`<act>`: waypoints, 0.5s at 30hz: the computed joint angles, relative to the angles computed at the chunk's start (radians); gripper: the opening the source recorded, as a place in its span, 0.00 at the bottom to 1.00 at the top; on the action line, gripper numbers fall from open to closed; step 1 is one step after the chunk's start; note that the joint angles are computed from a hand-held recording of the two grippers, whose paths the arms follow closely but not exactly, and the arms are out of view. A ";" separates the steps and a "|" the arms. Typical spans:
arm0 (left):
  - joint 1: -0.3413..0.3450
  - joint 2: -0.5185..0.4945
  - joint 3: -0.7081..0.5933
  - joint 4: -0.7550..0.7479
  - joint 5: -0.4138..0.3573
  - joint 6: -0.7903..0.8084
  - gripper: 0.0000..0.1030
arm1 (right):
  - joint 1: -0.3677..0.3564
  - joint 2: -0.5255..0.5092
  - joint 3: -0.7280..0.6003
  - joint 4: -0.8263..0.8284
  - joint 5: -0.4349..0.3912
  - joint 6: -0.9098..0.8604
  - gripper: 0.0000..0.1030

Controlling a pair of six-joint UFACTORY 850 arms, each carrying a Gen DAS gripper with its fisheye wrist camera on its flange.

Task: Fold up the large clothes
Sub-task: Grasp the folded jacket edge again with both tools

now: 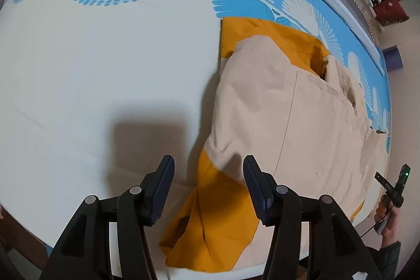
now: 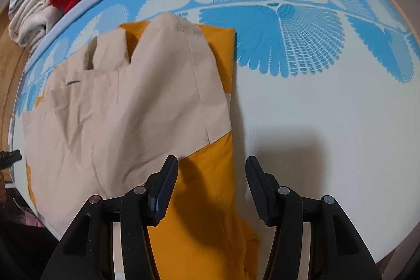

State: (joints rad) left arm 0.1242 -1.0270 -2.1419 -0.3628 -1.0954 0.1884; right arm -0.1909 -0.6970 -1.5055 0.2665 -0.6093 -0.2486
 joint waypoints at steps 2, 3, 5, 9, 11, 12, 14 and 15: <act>-0.010 -0.021 -0.030 0.017 0.005 -0.012 0.49 | 0.006 -0.017 -0.016 -0.029 -0.005 0.018 0.53; -0.015 -0.028 -0.040 0.027 0.014 -0.020 0.47 | 0.007 -0.024 -0.023 -0.037 -0.008 0.021 0.53; -0.027 -0.031 -0.042 0.056 0.063 -0.029 0.47 | 0.008 -0.038 -0.038 -0.047 -0.014 0.027 0.53; -0.043 -0.059 -0.079 0.062 0.085 0.014 0.34 | 0.011 -0.037 -0.034 -0.061 0.007 0.023 0.34; -0.050 -0.075 -0.099 0.077 0.071 0.033 0.21 | 0.018 -0.024 -0.018 -0.080 0.027 0.034 0.10; -0.050 -0.085 -0.115 0.076 0.055 0.040 0.07 | 0.017 -0.017 -0.009 -0.071 0.038 0.024 0.07; -0.048 -0.086 -0.126 0.068 0.056 0.052 0.02 | 0.016 -0.007 0.001 -0.032 0.050 -0.021 0.03; -0.044 -0.073 -0.114 0.051 0.075 0.061 0.00 | 0.015 0.001 0.007 -0.022 0.060 -0.035 0.02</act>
